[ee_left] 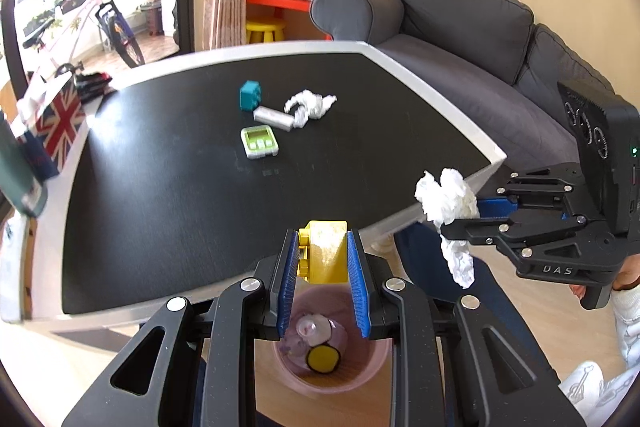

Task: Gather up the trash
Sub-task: 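Carry both items over the pink bin and open the right gripper to drop the tissue, then open the left gripper to drop the yellow block into the pink bin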

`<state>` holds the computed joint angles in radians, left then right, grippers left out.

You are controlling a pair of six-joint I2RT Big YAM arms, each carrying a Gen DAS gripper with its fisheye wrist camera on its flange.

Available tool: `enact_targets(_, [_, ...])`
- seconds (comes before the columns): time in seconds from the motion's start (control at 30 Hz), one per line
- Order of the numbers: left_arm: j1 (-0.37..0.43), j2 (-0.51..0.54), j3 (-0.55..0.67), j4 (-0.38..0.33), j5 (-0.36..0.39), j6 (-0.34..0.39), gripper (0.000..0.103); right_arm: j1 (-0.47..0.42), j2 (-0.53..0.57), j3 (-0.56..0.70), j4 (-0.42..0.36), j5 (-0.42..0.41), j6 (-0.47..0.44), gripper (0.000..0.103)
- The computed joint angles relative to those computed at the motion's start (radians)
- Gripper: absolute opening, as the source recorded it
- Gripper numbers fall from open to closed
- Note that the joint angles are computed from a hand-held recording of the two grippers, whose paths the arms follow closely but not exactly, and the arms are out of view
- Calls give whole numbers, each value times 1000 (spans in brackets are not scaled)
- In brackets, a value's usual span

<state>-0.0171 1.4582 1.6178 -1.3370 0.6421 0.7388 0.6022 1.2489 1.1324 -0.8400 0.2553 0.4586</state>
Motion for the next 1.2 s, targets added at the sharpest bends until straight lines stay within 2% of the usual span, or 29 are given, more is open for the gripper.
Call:
enact_targets(0.23, [17,-15,-57,-44,-8,40,24,22,6,-45,12,-40,41,20])
enact_targets(0.5, [30,-14,-67,-58,-11,45,24,26,31,-44,26,-92,26,23])
enact_targets(0.53, [31,-14,-68,-58,-10,46,24,26,34,-42,24,-94,23,28])
enact_targets(0.6, [29,-13,-67,-58,-11,48,24,28,32,-44,28,-98,22,46])
enact_targets(0.67, [25,-11,-66,-59,-12,47,24,25,29,-46,35,-100,22,78])
enact_targets(0.73, [24,-10,-67,-61,-13,50,24,24,23,-50,43,-90,26,90])
enact_targets(0.83, [21,-8,-68,-67,-16,55,24,22,23,-45,28,-74,32,96])
enact_targets(1.2, [16,0,-66,-89,-23,70,24,8,18,-46,10,-42,54,99])
